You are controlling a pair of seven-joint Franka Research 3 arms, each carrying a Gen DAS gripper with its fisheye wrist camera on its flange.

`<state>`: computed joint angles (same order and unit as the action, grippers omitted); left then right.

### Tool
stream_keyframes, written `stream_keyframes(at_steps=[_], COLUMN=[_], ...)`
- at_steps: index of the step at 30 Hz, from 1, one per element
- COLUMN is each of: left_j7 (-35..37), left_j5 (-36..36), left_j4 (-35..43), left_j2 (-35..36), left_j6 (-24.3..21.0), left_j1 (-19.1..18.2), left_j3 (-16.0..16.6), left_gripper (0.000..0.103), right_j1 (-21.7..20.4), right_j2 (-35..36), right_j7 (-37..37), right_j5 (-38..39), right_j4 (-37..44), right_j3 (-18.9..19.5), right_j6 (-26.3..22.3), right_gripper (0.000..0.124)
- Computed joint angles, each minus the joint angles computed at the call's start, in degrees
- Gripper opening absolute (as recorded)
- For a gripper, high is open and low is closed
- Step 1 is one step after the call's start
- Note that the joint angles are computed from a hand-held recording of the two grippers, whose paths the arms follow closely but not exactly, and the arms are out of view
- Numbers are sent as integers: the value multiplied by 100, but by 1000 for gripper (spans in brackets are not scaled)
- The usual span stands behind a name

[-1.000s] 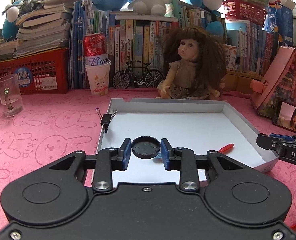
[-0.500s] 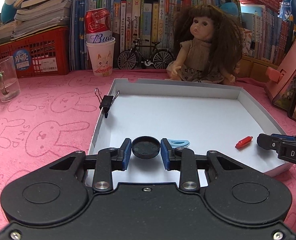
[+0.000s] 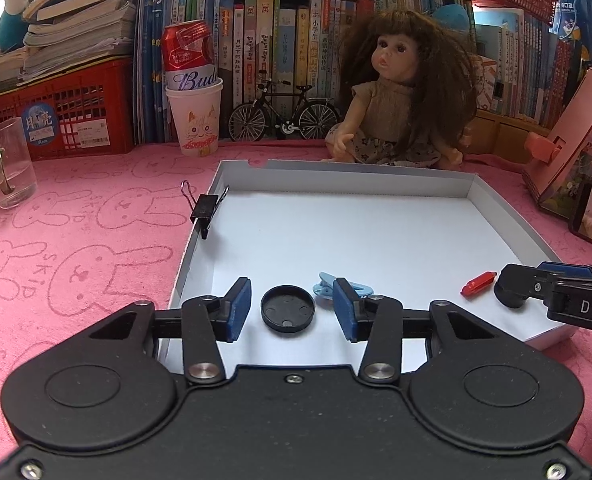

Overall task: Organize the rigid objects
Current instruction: 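Open right tool to drop the black cap while left tool releases the black lid, then withdraw both tools from the box toward the remaining objects on the table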

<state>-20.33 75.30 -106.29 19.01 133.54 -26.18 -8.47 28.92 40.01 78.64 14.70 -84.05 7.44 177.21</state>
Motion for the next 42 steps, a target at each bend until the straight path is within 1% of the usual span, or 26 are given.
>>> stream_keyframes(at_steps=[3, 5, 6, 8, 11, 15, 21, 26, 31, 32, 34, 36, 42], left_j7=[-32, -65, -82, -140, -220, -320, -468, -728, -936, -977, -1045, -1098, -1212], left_j5=[98, 156, 189, 264, 356, 422, 503, 483, 460, 461, 468, 483, 493], left_j4=[-78, -126, -160, -217, -300, -456, -727, -990, -1210, -1243, -1311, -1371, -1492], left_j2=[-101, -163, -205, -274, -374, -528, -739, -905, -1009, -1020, -1057, -1089, -1125], left_j6=[4, -7, -9, -30, -82, -84, -104, -91, -132, -156, -193, -255, -517], left_j1=[-33, -50, -58, -76, -104, -125, -157, -177, -230, -249, -286, -327, -477], left_j3=[-22, -50, -68, -106, -176, -279, -436, -557, -677, -700, -743, -786, -909], left_gripper=[53, 61, 63, 73, 79, 83, 85, 86, 86, 86, 86, 86, 86], right_j1=[-44, -116, -160, -239, -354, -435, -755, -1395, -1923, -1975, -1986, -1925, -1570], right_j2=[-88, -162, -203, -290, -434, -634, -971, -1167, -1326, -1364, -1477, -1592, -1929], right_j7=[-44, -114, -157, -238, -378, -538, -837, -944, -815, -757, -654, -554, -193], right_j5=[34, 65, 88, 138, 193, 234, 269, 320, 104, 27, -127, -259, -445], right_j4=[-116, -216, -280, -415, -625, -938, -1530, -2005, -2494, -2583, -2799, -3010, -3633], right_j3=[71, 170, 233, 342, 491, 595, 961, 1663, 2195, 2235, 2211, 2107, 1646], right_j6=[70, 120, 164, 257, 349, 523, 828, 1068, 1380, 1424, 1559, 1721, 2179], right_gripper=[70, 74, 76, 78, 81, 86, 88, 89, 94, 94, 94, 94, 96])
